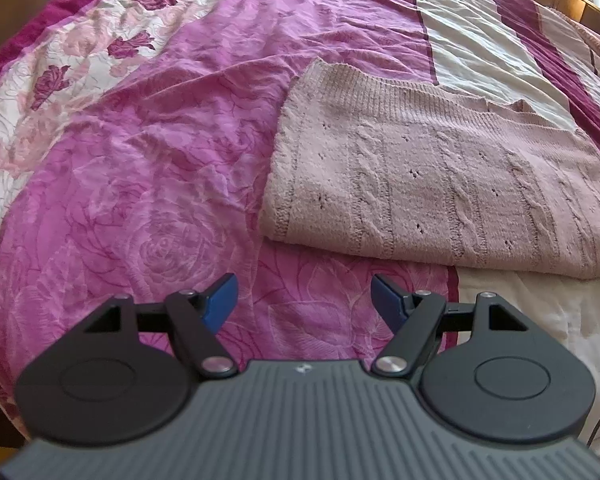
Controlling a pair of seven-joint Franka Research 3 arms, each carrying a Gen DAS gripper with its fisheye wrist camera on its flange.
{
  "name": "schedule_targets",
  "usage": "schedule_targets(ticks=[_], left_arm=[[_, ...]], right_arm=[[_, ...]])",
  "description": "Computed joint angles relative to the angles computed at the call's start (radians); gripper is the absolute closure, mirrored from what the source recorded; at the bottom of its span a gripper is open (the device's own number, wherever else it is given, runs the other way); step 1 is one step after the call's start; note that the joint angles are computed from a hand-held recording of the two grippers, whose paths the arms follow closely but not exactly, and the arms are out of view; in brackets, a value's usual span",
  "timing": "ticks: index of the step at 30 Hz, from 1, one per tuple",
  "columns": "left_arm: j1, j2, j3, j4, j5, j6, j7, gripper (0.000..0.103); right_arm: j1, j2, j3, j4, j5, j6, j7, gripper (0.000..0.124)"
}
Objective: Fold small clothes
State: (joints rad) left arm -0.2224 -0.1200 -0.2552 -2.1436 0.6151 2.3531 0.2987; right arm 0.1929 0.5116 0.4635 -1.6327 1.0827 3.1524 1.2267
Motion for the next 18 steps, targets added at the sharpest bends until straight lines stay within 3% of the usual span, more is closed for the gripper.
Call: schedule_targets(ticks=[3, 10, 12, 14, 18], left_arm=[[0.0, 0.001, 0.001, 0.001, -0.004, -0.002, 0.005, 0.028], [0.0, 0.002, 0.002, 0.002, -0.008, -0.003, 0.008, 0.028], [0.0, 0.003, 0.002, 0.002, -0.008, -0.003, 0.009, 0.028], [-0.001, 0.004, 0.002, 0.005, -0.01, -0.009, 0.014, 0.028], [-0.002, 0.005, 0.0, 0.01, -0.002, -0.022, 0.016, 0.028]], right_arm=[[-0.035, 0.023, 0.052, 0.018, 0.042, 0.024, -0.046, 0.033], [-0.026, 0.042, 0.063, 0.027, 0.01, 0.08, -0.029, 0.036], [-0.06, 0.052, 0.114, 0.021, 0.005, 0.112, -0.037, 0.052], [-0.039, 0.05, 0.084, 0.017, -0.025, 0.104, 0.018, 0.073], [-0.074, 0.066, 0.128, 0.008, -0.065, 0.121, 0.045, 0.078]])
